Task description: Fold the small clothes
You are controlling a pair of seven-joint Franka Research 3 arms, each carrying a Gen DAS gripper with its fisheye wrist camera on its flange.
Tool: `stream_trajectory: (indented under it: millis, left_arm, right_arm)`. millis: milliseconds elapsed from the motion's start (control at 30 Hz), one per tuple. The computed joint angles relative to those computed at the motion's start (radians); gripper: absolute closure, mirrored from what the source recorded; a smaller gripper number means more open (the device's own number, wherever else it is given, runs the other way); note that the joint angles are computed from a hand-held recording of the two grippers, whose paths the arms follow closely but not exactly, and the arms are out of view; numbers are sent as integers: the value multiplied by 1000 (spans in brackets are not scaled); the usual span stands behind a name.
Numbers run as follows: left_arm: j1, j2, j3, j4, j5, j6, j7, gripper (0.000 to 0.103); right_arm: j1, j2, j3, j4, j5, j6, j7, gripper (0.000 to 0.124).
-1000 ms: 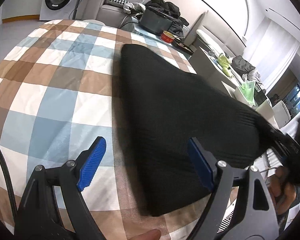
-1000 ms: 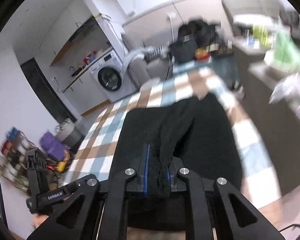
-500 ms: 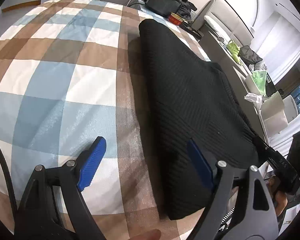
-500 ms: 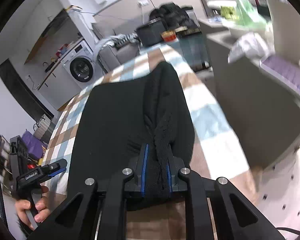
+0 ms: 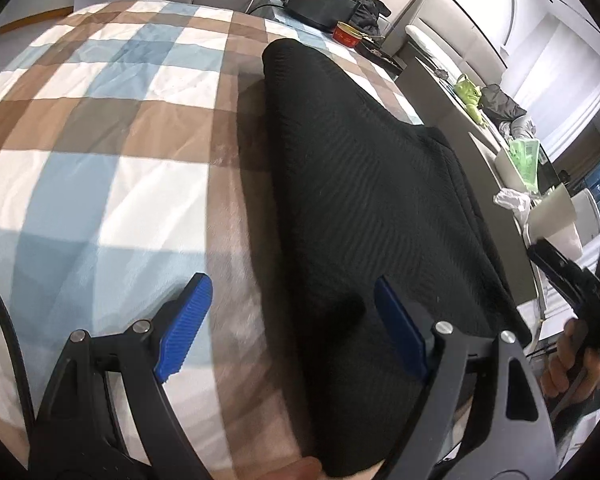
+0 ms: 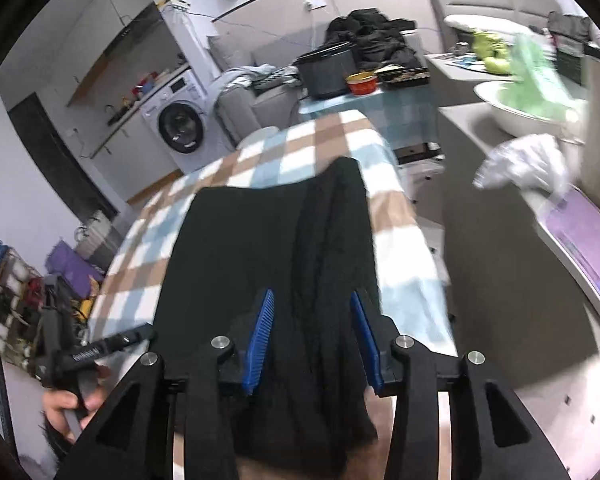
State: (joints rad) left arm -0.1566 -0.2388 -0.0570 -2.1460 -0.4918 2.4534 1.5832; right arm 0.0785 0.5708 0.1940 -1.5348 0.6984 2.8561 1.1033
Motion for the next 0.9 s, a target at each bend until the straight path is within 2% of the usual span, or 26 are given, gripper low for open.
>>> stream_trajectory:
  millis: [33,67,100,200,267,300,333,367,400,433,467,533,600,800,900]
  left_arm:
    - [-1,18,2,19,-4,-12,-4,22]
    - [1,35,-1,35,-6,-10,-8,24]
    - [6,58,-6,59,5,-14,-21,34]
    - [15,106,-8,115,-35,-41,-2,42]
    - [26,136,-19,146,-44,-49,7,43]
    - [32,148,-27,158,-35,-50,4,47]
    - [36,160,-33,170,-36,-46,12,53]
    - [40,173,-38,182,-44,-51,23,73]
    - [44,188,-45,196,-45,-50,17,84]
    - [48,191,-51,192,-55,-30,17,87]
    - [51,192,-55,188,-71,-13,24,93]
    - [55,190,-62,184,-84,6,34,95]
    - [57,182,-64,175,-90,20,45,95]
    - [72,128,-39,122,-107,31,59,95]
    - [84,66,-15,59,-90,36,59,95]
  right_arm:
    - [24,22,-33,41,-10,-34,20,83]
    - [21,63,-34,95,-49,-69,54,83]
    - [34,103,-55,158,-82,-112,92,83]
    - [80,155,-124,232,-185,-155,208,83]
    - [66,160,-114,229,-206,-155,218,83]
    - [60,170,-112,239,-215,-166,228,83]
    - [48,182,-103,250,-215,-184,230,83]
    - [37,195,-93,263,-213,-201,231,83]
    - [25,208,-81,277,-205,-218,230,83]
    - [12,214,-65,282,-194,-228,218,84]
    - [0,224,-49,290,-180,-238,204,92]
    - [-14,230,-21,291,-149,-239,168,100]
    - [2,229,-27,291,-157,-236,149,105]
    - [39,249,-27,324,-167,-261,139,106]
    - [54,262,-5,344,-158,-280,115,106]
